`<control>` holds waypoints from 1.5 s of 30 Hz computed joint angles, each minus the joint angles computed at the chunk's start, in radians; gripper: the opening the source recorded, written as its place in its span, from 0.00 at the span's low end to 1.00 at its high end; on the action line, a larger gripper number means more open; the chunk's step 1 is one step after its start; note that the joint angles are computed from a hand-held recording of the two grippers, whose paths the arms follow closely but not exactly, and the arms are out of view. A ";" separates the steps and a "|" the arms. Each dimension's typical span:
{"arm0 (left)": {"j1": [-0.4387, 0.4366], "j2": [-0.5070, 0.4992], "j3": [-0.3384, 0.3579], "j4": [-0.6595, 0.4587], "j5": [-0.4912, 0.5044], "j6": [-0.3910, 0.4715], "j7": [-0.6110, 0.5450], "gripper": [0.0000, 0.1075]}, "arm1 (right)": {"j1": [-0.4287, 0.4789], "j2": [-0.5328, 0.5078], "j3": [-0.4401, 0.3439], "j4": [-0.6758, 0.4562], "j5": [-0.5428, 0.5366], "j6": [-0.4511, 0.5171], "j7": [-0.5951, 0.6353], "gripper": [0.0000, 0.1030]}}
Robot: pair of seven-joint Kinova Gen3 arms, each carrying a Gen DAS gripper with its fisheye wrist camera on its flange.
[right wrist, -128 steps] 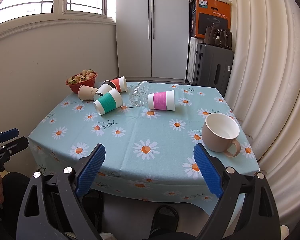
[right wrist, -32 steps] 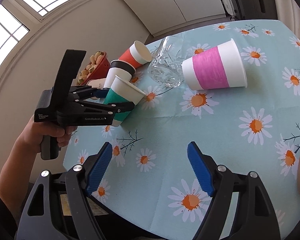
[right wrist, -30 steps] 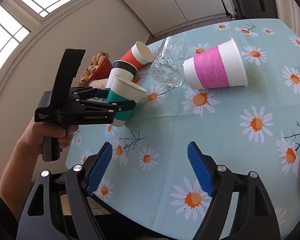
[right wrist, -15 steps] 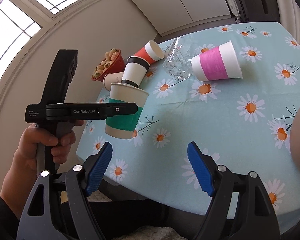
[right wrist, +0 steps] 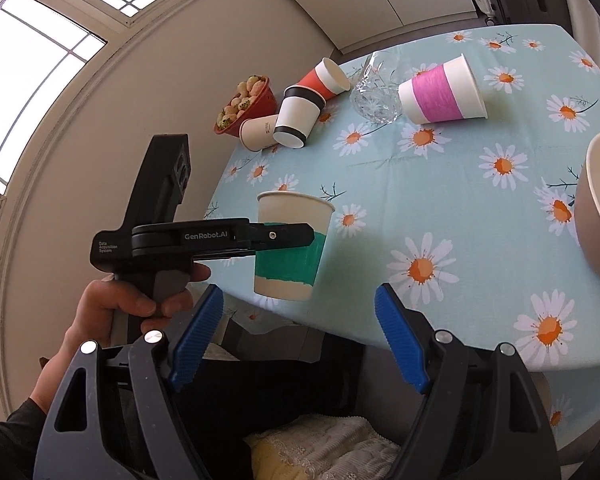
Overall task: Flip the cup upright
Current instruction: 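Lift the teal-banded cup with the right gripper and rotate it rim-up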
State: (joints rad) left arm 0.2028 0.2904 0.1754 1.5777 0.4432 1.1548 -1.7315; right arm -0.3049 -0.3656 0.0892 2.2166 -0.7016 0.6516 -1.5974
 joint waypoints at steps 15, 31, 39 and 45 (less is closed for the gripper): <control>0.010 0.010 -0.001 0.030 -0.035 -0.036 0.006 0.73 | 0.039 0.038 0.034 0.009 -0.065 0.057 0.053 0.75; -0.105 -0.113 -0.036 0.085 0.092 -0.010 -0.171 0.75 | 0.057 0.068 -0.067 -0.063 0.024 0.068 -0.079 0.75; -0.196 -0.227 -0.111 0.221 0.215 0.044 -0.347 0.75 | 0.048 0.197 -0.062 -0.106 -0.014 0.062 -0.106 0.83; -0.263 -0.303 -0.186 0.333 0.306 0.098 -0.475 0.75 | 0.086 0.339 -0.102 -0.172 -0.066 0.078 -0.064 0.83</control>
